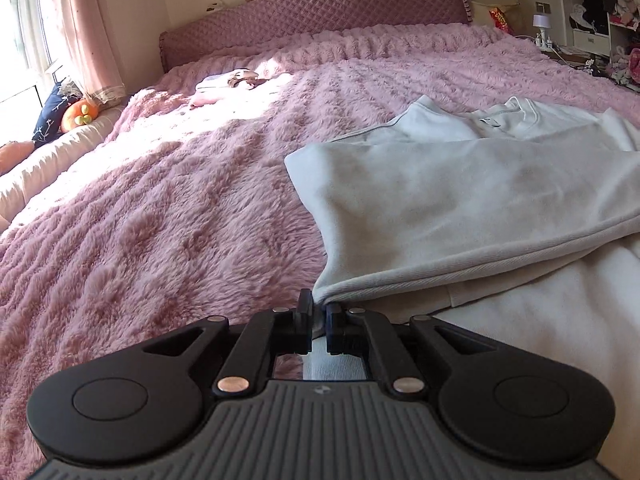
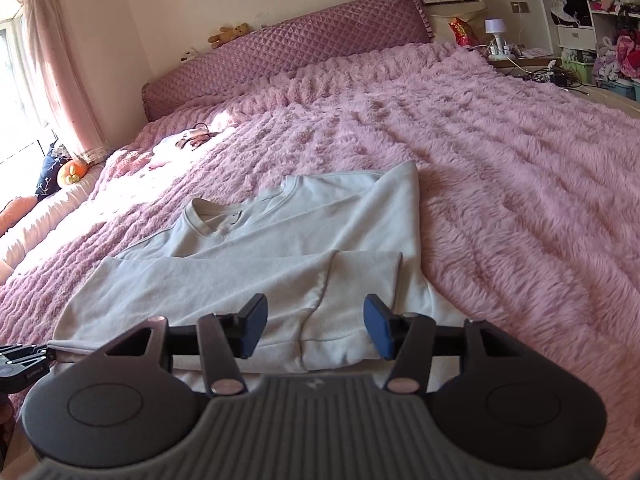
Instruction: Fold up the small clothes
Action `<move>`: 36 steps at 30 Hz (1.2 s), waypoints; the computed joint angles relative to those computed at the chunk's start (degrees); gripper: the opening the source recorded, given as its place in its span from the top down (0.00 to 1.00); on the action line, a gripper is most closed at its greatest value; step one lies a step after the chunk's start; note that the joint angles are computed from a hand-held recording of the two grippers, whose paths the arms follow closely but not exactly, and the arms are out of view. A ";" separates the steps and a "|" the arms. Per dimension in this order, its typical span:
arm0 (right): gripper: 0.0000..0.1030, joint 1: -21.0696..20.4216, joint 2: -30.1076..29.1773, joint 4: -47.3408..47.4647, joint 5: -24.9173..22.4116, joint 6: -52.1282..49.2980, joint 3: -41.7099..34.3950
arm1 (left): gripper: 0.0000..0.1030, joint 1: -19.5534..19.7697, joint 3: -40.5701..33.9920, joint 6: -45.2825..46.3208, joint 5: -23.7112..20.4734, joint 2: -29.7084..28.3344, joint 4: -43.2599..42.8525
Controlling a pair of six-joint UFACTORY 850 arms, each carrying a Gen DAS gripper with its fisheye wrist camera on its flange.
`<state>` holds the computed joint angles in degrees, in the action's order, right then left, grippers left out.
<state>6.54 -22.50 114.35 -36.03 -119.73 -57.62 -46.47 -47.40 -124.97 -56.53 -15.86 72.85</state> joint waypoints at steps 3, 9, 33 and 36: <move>0.52 0.45 -0.82 -4.34 -1.76 3.15 -1.10 | 0.83 -1.23 -0.89 2.34 -2.58 -0.17 -3.16; 0.60 1.41 -2.25 -9.42 1.82 8.19 -2.60 | 0.77 -3.71 1.39 -6.74 -5.58 3.80 -0.46; 0.51 -5.26 13.61 -22.26 -3.21 15.90 5.66 | 0.27 -8.45 7.72 -27.27 7.07 19.54 7.40; 0.48 -9.82 19.10 -28.04 -7.47 16.51 9.92 | 0.23 -14.14 8.33 -28.07 4.98 21.10 5.38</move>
<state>-3.28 -3.40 86.31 -43.51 -103.22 -47.70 -60.61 -39.07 -153.04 -51.55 5.24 78.23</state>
